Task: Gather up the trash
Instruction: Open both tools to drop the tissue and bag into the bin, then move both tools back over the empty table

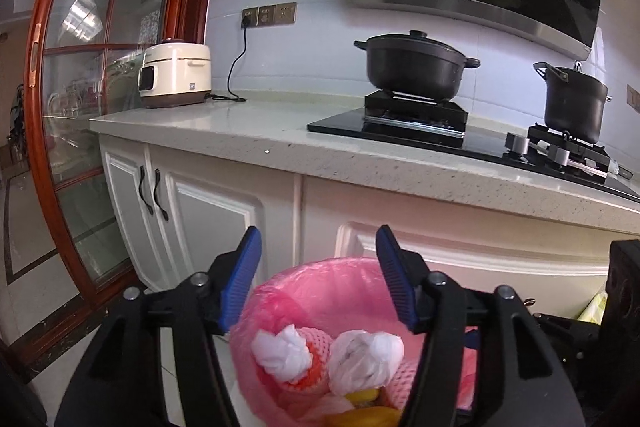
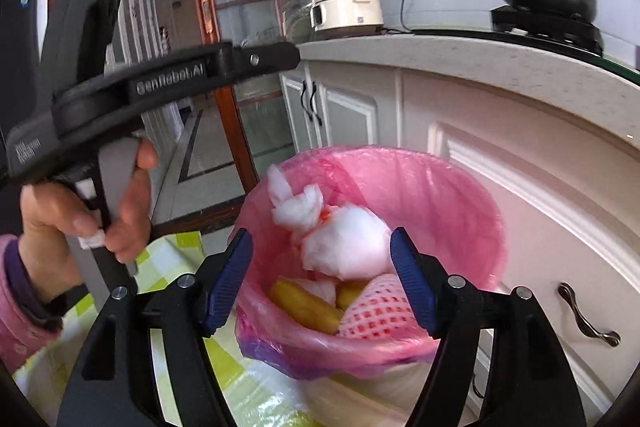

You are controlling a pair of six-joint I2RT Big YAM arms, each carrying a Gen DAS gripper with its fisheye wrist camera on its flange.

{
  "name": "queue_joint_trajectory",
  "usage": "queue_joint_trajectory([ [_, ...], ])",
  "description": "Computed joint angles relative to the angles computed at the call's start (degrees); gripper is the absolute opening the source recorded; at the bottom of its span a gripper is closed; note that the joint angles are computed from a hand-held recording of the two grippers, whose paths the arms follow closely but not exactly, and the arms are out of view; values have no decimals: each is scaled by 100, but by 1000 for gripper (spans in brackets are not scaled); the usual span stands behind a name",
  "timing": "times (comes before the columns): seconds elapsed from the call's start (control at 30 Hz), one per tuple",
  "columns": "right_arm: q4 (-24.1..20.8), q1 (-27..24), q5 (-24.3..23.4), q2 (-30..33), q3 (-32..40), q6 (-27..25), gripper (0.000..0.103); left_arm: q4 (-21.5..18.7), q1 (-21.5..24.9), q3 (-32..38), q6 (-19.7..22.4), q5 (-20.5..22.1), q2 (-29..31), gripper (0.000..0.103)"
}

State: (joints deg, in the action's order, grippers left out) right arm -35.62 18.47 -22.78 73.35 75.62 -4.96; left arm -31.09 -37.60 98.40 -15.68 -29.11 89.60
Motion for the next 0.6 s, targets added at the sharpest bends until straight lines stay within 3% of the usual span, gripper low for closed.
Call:
queue_joint_trajectory([
  [0.23, -210, -169, 0, -417, -164, 71, 68, -254, -262, -178, -402, -382, -300, 66],
  [0.37, -470, -220, -64, -874, -290, 119, 68, -622, -573, -301, -688, -794, -683, 83],
  [0.5, -873, -200, -71, -1484, -296, 176, 70, -1170, -1132, -297, -1067, -1400, -1097, 98],
  [0.6, -1286, -151, 89, -1980, -168, 303, 75, -1897, -1716, -11, -1375, -2145, -1227, 98],
])
